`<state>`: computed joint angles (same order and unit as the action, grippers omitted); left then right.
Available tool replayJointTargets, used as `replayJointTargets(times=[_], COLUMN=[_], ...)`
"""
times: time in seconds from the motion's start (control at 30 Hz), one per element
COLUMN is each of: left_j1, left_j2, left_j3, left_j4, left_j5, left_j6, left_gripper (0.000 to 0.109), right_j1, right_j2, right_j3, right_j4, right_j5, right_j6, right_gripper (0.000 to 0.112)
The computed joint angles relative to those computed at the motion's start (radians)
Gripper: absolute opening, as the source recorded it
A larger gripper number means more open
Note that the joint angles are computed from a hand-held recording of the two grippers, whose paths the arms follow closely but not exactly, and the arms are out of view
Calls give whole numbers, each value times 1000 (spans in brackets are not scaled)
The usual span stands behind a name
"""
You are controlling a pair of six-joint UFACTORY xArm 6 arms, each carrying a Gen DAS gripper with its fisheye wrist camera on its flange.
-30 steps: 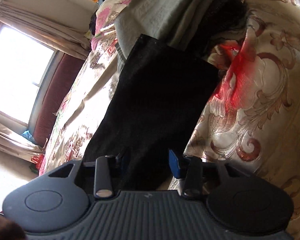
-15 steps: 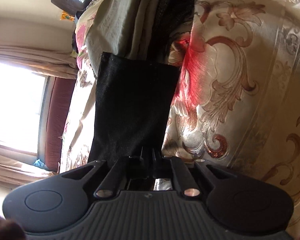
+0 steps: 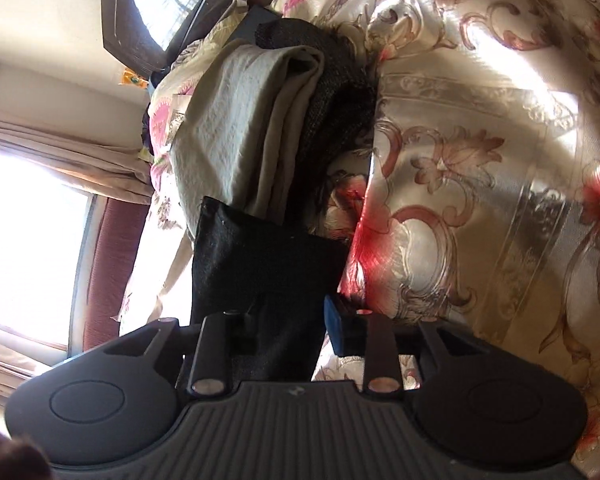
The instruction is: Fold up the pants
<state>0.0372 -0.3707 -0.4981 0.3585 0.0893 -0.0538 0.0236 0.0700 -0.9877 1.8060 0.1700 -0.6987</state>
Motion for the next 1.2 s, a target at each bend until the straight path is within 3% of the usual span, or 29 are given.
replayJointTargets(times=[0.07,0.23,0.37,0.5,0.53,0.63,0.83,1.03,1.13,1.2], left_j1=[0,-9,-18,-25,-25,-26,-25,-15,-11,-7], left_j2=[-1,1,8,12,15,17,15,6,1,2], left_j3=[1,2,-5,-7,-10,-12,-10,3,12,12], left_j4=[4,-52,-55,-52,-39,-46,-66,-55,-94,-76], left_j5=[1,-5,-5,-6,-5,-5,-5,-18,-23,-25], left_j6=[1,50,46,48,34,38,74,69,102,89], left_gripper=[58,58,58,58,58,58,59,64,65,65], right_j1=[18,13,4,-1,-8,-37,-49,-109,-106,-105], right_j2=[11,56,96,135,123,67,-58,-130,-114,-72], right_j3=[-8,-53,-113,-149,-140,-84,8,120,113,100], right_j4=[-88,-78,149,162,176,166,276,305,282,245], right_j5=[-47,-67,-67,-46,-29,74,190,404,385,421], right_j6=[100,73,-138,-161,-180,-142,-188,-1,5,102], right_gripper=[26,29,33,37,38,5,5,5,4,4])
